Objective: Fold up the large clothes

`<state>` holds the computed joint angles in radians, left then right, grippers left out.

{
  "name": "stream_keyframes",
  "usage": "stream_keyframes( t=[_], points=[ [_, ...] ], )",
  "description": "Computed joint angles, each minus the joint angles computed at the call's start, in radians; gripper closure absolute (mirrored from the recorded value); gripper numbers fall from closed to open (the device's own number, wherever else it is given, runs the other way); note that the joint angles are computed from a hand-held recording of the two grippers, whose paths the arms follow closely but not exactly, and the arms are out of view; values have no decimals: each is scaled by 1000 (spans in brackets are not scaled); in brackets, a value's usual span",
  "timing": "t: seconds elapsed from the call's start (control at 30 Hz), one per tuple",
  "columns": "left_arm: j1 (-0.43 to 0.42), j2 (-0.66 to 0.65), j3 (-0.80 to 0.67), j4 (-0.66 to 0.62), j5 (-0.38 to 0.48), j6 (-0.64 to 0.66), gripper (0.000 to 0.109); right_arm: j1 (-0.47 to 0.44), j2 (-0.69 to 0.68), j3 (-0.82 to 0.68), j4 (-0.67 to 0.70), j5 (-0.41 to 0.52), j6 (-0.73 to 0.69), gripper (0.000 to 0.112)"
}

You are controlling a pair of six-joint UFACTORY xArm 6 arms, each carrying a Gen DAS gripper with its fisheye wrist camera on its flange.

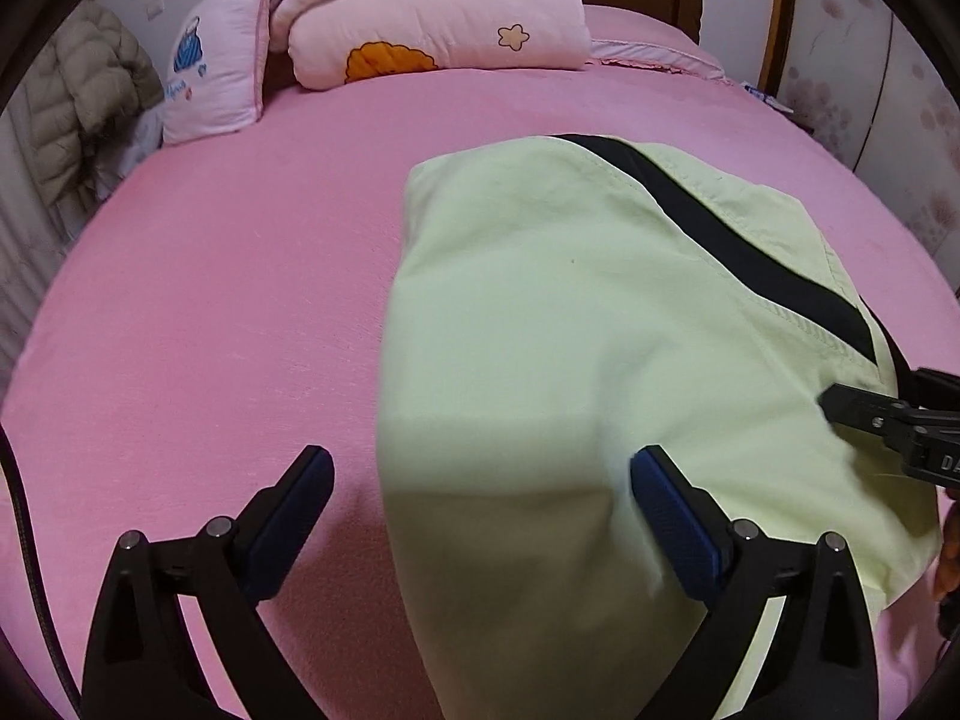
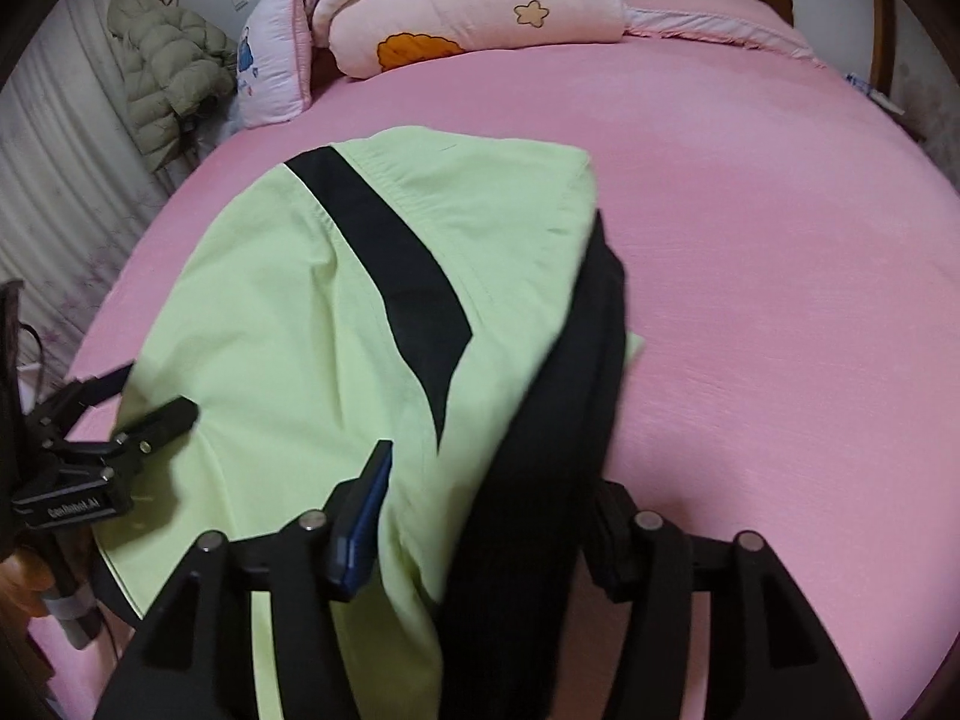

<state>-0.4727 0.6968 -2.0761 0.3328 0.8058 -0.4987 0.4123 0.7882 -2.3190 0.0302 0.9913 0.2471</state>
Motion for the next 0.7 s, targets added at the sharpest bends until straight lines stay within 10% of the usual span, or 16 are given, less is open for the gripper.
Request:
stream_keyframes(
  t=[0.2,0.43,0.7],
  points=[
    [-7,54,-117,68,96,-30,9,10,-104,126,-96,-10,38,57],
    [-54,-158,110,106,60,-182,9,5,-268,286,-114,-11,66,57],
    [-213,-337,136,112,240,-297,9,-14,-560,470,-38,64,93,57]
  ],
)
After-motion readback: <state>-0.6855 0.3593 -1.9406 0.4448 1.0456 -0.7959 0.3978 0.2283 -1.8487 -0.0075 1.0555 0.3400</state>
